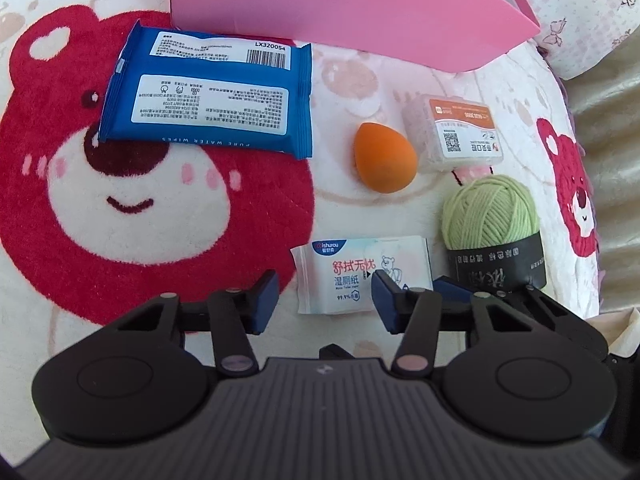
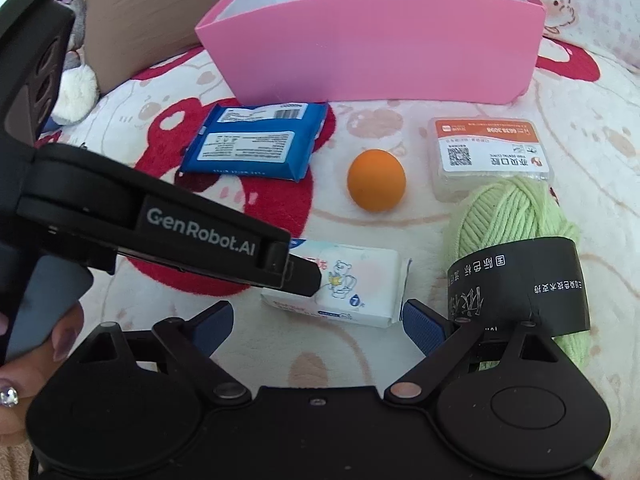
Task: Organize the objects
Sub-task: 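Lower the left gripper onto the white tissue pack, then close the left gripper on the white tissue pack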
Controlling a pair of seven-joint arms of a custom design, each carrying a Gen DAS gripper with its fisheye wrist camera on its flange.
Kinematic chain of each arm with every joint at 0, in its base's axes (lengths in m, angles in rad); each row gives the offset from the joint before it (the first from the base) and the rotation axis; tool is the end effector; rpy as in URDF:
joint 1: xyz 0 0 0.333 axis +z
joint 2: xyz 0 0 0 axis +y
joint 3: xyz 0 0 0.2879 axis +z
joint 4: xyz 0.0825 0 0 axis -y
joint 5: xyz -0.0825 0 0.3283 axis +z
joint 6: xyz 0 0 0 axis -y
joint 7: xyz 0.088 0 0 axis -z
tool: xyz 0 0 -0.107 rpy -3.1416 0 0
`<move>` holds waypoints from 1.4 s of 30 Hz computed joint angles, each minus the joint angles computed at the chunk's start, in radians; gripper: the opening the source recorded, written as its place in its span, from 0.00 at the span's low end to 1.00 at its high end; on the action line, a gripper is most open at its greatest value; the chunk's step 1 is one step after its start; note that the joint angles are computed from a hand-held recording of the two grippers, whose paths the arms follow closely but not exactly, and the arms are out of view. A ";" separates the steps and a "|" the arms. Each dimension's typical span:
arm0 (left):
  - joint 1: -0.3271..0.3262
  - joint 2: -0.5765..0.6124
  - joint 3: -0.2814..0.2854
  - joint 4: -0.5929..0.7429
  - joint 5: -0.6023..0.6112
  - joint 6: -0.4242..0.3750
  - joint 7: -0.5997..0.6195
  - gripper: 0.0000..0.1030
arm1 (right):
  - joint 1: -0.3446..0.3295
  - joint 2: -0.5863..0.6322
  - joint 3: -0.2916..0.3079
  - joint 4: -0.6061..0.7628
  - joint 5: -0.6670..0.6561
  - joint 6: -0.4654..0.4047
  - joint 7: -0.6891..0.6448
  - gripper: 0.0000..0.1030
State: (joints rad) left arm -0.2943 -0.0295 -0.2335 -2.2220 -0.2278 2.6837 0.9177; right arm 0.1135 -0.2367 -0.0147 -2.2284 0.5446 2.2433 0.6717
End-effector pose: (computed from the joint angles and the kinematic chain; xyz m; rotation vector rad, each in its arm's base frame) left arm 0.4495 -0.2546 0.4452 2.4161 -1.7760 0.7761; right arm 0.4559 0.0599 0.4955 -2.3752 1.0945 -0.0670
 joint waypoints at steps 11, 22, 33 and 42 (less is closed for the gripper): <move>0.003 -0.004 0.002 -0.028 0.002 0.053 -0.052 0.27 | 0.016 -0.040 0.015 -0.023 -0.055 0.000 0.060 0.89; -0.003 0.001 0.007 -0.039 -0.111 0.075 0.012 0.22 | 0.015 -0.009 0.009 -0.053 0.000 0.079 0.097 0.90; -0.001 -0.001 0.005 -0.048 -0.153 0.093 0.035 0.22 | 0.042 -0.022 0.026 -0.099 -0.007 0.164 0.044 0.91; -0.009 -0.019 0.009 -0.056 -0.197 0.079 0.059 0.22 | 0.043 -0.033 0.022 -0.084 0.000 0.142 0.020 0.79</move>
State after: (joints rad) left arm -0.3031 -0.0487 -0.2246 -2.2776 -0.4246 2.7624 0.9767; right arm 0.1562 -0.2697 0.0069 -2.3123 0.5444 2.3855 0.6920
